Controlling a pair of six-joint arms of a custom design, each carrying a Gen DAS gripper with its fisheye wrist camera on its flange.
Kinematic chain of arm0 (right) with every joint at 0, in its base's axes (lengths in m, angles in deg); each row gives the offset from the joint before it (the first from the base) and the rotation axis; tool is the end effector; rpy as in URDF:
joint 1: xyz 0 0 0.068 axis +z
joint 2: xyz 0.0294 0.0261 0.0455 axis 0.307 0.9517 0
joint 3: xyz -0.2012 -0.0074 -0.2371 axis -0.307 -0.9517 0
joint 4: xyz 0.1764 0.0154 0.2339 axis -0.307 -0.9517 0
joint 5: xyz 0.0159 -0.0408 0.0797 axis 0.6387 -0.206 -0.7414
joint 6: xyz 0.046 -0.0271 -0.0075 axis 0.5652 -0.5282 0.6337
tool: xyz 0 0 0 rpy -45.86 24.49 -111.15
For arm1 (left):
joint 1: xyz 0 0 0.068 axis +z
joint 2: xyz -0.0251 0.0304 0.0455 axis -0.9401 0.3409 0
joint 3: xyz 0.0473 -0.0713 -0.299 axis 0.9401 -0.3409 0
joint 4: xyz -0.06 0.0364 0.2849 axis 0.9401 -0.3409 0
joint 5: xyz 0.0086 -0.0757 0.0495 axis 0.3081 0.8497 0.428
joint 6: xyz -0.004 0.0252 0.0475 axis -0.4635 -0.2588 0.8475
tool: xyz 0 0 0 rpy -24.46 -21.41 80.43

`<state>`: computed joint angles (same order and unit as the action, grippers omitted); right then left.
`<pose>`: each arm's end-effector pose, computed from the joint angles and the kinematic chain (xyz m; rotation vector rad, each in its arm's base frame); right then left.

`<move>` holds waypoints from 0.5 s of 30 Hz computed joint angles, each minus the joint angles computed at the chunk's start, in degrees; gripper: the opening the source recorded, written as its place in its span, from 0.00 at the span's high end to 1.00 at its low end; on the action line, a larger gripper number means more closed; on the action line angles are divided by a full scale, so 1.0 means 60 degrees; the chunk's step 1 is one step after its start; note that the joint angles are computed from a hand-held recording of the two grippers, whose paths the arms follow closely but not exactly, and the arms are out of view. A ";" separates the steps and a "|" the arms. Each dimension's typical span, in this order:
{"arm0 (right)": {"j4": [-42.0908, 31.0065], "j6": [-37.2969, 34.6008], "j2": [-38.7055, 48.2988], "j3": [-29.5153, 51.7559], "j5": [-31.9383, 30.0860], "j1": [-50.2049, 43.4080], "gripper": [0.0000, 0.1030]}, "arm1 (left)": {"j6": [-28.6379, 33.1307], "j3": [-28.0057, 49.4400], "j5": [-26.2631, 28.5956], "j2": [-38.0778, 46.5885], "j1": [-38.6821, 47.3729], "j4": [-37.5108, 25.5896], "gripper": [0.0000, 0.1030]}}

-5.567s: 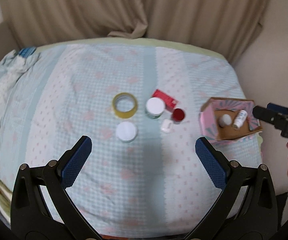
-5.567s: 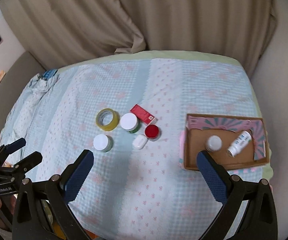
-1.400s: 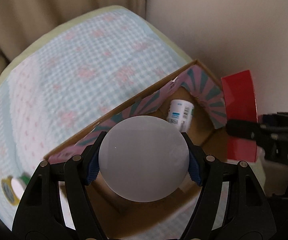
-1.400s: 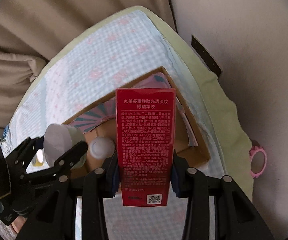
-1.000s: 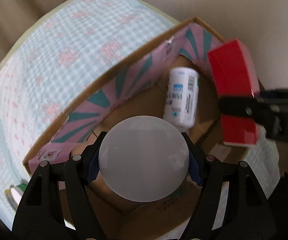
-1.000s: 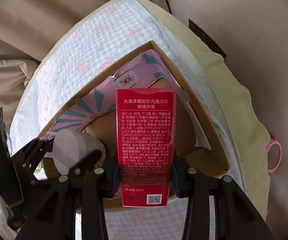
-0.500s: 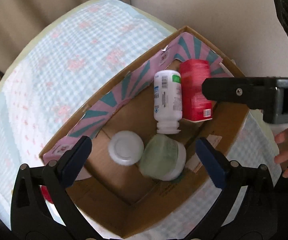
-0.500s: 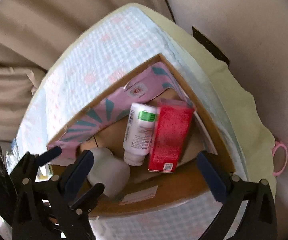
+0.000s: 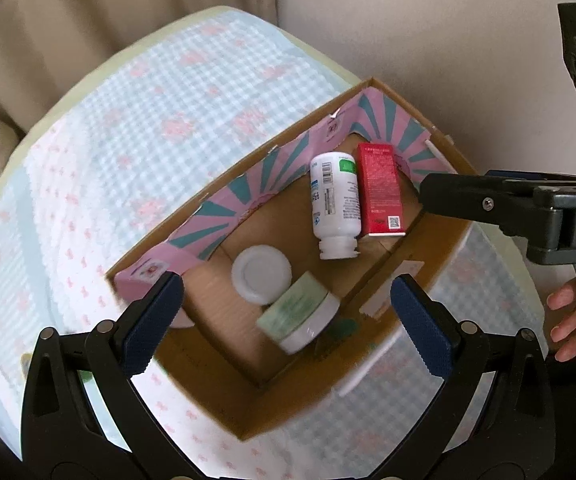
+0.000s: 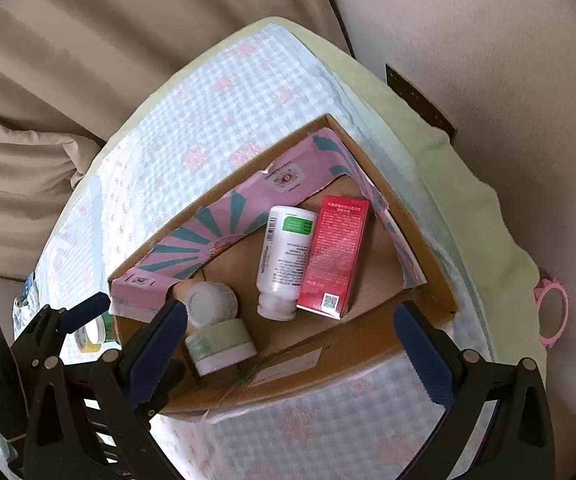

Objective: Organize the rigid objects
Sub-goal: 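Move both tools back toward the tape roll and red-lidded jar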

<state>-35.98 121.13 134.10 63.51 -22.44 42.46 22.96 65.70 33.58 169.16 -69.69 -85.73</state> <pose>0.2752 0.1280 0.2395 0.5216 2.7302 0.4321 0.3179 -0.0060 0.2327 0.8363 2.6722 -0.1962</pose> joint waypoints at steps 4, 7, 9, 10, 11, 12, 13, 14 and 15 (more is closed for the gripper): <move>-0.0635 0.0281 -0.0586 0.0199 0.0469 0.0483 0.00 | 0.0122 0.0091 0.0306 -0.0878 0.0565 -0.0778 0.00; -0.1231 0.0650 -0.1080 0.0468 0.0836 0.0959 0.00 | 0.0446 0.0336 0.0647 -0.1606 0.1292 -0.1621 0.00; -0.1789 0.0974 -0.1434 0.0801 0.1215 0.1455 0.00 | 0.0771 0.0579 0.0783 -0.2044 0.1919 -0.2204 0.00; -0.2009 0.1085 -0.1528 0.0960 0.1343 0.1647 0.00 | 0.1045 0.0773 0.0893 -0.2294 0.2440 -0.2620 0.00; -0.2261 0.1180 -0.1601 0.1157 0.1470 0.1866 0.00 | 0.1220 0.0889 0.0990 -0.2403 0.2781 -0.2859 0.00; -0.2535 0.1261 -0.1652 0.1376 0.1635 0.2120 0.00 | 0.1493 0.1096 0.1175 -0.2486 0.3287 -0.3214 0.00; -0.2832 0.1339 -0.1674 0.1597 0.1807 0.2378 0.00 | 0.1851 0.1342 0.1437 -0.2507 0.3890 -0.3602 0.00; -0.3234 0.1434 -0.1614 0.1935 0.1978 0.2715 0.00 | 0.2213 0.1557 0.1660 -0.2492 0.4450 -0.3929 0.00; -0.3497 0.1509 -0.1547 0.2174 0.2068 0.2958 0.00 | 0.2587 0.1776 0.1835 -0.2443 0.5011 -0.4214 0.00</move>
